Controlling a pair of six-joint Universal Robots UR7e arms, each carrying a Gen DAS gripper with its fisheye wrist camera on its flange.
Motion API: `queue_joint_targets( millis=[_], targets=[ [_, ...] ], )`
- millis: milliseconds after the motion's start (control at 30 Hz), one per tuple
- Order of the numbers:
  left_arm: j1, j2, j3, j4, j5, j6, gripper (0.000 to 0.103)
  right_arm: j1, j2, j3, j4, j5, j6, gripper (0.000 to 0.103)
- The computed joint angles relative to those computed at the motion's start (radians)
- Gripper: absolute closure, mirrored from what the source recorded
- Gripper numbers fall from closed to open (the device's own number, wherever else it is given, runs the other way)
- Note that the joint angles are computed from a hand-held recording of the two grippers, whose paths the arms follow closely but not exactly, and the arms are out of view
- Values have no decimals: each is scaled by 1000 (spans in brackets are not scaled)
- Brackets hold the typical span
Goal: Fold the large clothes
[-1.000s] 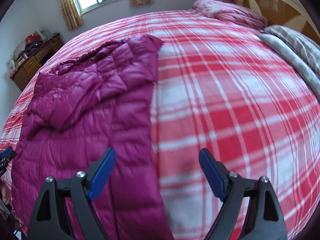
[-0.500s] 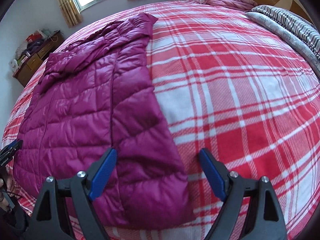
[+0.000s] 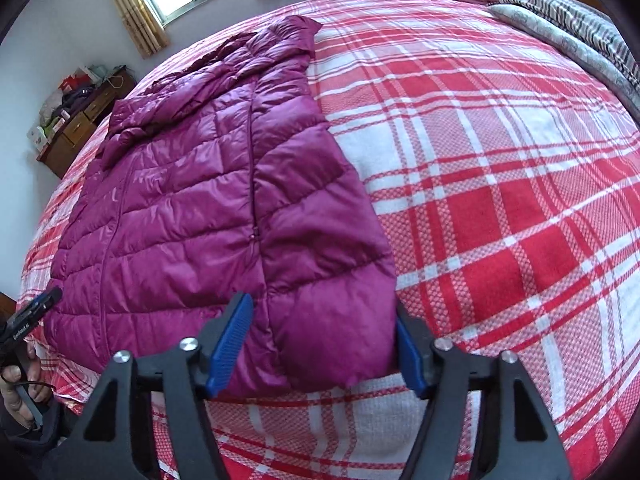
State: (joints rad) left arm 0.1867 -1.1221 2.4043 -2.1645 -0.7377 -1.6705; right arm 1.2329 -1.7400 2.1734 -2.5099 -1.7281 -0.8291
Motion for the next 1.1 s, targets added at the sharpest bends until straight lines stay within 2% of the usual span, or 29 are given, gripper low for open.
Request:
queue_joint_targets(
  millis=[100, 133, 233, 267, 333, 533, 733, 933, 1033, 1100],
  targets=[
    [-7, 2, 7, -22, 1, 20, 46, -11, -5, -14, 48, 24, 5, 60],
    [-10, 6, 6, -20, 2, 23, 55, -14, -7, -19, 70, 34, 4, 70],
    [-15, 9, 8, -35, -2, 50, 80, -24, -17, -26, 119, 62, 22, 85],
    [-17, 5, 11, -41, -1, 56, 88, -27, -21, -28, 135, 77, 25, 86],
    [-32, -8, 14, -34, 12, 59, 92, -35, -37, -31, 160, 111, 28, 89],
    [-100, -90, 22, 35, 76, 40, 94, -59, -105, -59, 276, 238, 14, 91],
    [-176, -235, 80, -16, 149, 7, 95, -77, -178, -120, 448, 386, 5, 94],
    [-253, -347, 47, 148, 224, -58, 96, -77, -250, -181, 573, 543, -17, 94],
    [-282, -371, 19, 207, 258, -57, 96, -70, -281, -197, 602, 610, -34, 94],
    [-284, -368, -3, 247, 277, -47, 96, -52, -284, -200, 581, 628, -29, 94]
  ],
)
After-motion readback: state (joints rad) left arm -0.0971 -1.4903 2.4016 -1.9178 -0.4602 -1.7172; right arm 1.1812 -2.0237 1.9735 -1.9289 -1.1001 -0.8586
